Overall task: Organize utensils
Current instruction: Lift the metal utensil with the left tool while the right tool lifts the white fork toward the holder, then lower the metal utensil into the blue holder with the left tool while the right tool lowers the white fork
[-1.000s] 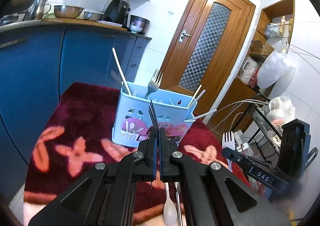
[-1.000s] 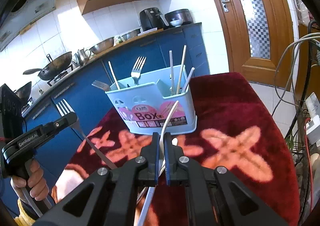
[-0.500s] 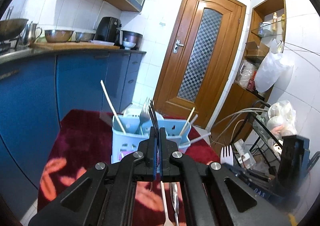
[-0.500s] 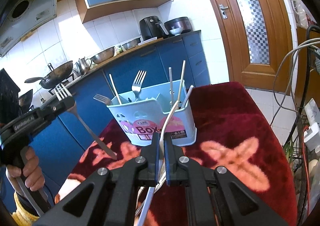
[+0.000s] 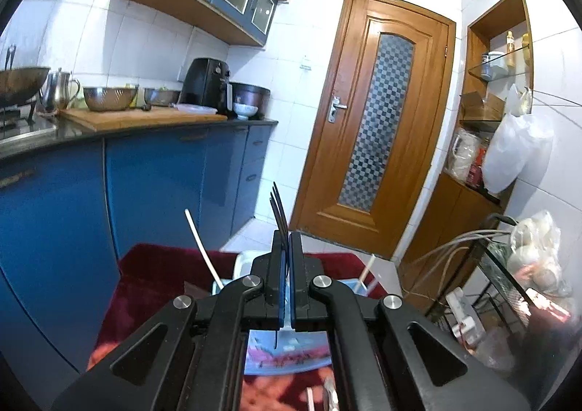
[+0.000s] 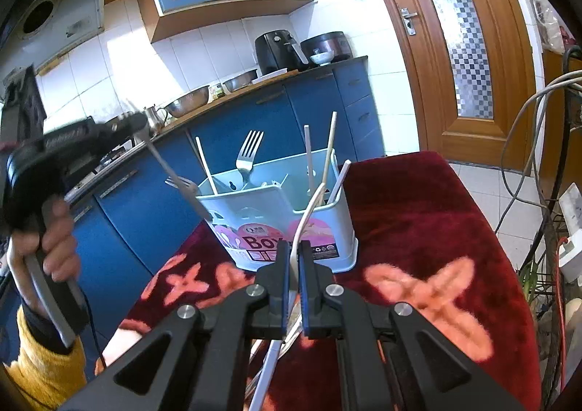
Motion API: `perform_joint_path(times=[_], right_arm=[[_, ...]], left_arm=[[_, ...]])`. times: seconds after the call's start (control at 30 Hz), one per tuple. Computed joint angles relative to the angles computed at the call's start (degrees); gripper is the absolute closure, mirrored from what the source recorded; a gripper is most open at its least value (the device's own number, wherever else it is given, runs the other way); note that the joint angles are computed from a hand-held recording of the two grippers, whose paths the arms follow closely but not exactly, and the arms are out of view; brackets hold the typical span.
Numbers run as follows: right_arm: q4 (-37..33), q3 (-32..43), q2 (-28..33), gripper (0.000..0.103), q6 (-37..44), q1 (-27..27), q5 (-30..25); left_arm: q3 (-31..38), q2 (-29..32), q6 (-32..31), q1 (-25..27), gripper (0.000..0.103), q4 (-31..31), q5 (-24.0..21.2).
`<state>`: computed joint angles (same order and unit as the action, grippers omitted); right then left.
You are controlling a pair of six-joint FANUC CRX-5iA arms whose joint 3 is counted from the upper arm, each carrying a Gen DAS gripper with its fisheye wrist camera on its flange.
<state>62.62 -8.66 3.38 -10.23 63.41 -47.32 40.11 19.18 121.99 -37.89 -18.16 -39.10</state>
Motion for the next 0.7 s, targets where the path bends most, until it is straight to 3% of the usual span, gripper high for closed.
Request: perform_joint_path(times=[0.23, 0.7], right_arm=[[1.03, 0.06, 0.41, 0.097, 0.33, -0.47, -0.10], [1.96, 0.47, 1.06, 0.097, 0.68, -1.45, 0.47]], left_arm=[[5.18, 2.95, 2.11, -0.25, 0.103, -4.45, -1.31], [11.46, 7.44, -1.35, 1.96, 0.103, -0.31, -2.01]])
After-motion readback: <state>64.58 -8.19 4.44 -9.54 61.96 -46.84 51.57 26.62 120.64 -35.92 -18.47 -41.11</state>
